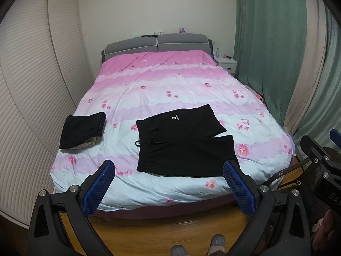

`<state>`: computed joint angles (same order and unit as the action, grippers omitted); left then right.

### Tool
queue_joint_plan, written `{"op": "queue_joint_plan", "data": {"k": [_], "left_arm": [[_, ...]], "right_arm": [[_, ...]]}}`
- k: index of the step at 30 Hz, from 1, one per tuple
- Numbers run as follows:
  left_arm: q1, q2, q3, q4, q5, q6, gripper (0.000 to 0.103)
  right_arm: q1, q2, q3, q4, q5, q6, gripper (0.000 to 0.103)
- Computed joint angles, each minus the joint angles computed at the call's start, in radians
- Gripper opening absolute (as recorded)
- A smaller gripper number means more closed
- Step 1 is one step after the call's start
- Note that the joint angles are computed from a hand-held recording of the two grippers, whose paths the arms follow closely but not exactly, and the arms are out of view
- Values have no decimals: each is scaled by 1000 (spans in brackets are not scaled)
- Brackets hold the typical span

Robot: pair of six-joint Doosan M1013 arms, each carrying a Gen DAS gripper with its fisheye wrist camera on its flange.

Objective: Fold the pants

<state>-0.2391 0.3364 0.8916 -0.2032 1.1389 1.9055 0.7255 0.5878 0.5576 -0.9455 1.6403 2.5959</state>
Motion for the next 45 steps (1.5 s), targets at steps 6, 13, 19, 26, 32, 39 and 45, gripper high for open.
{"op": "queue_joint_plan", "data": {"k": [6,13,19,26,32,39,45], "left_arm": [[1,2,-3,-11,-1,17,103],[0,15,-22,-10,11,17,103],[-1,18,-26,-12,17,14,103],[5,28,-42,-17,25,22,103],[-5,53,-75,22,44,-21,103],[-49,136,-172,130,57,-112,103],[-116,295,-394,296,75,-223,103]], "right_arm": [[1,16,-28,-10,18,-1,102],[0,20,-36,-11,18,-6,102],[-3,18,-28,-1,26,13,102],[-3,23,-34,1,35,17,102],[-17,25,-37,27,27,-1,102],[-64,7,7,111,-49,-35,102],[-157,-5,47,164,-176,-125,102]]}}
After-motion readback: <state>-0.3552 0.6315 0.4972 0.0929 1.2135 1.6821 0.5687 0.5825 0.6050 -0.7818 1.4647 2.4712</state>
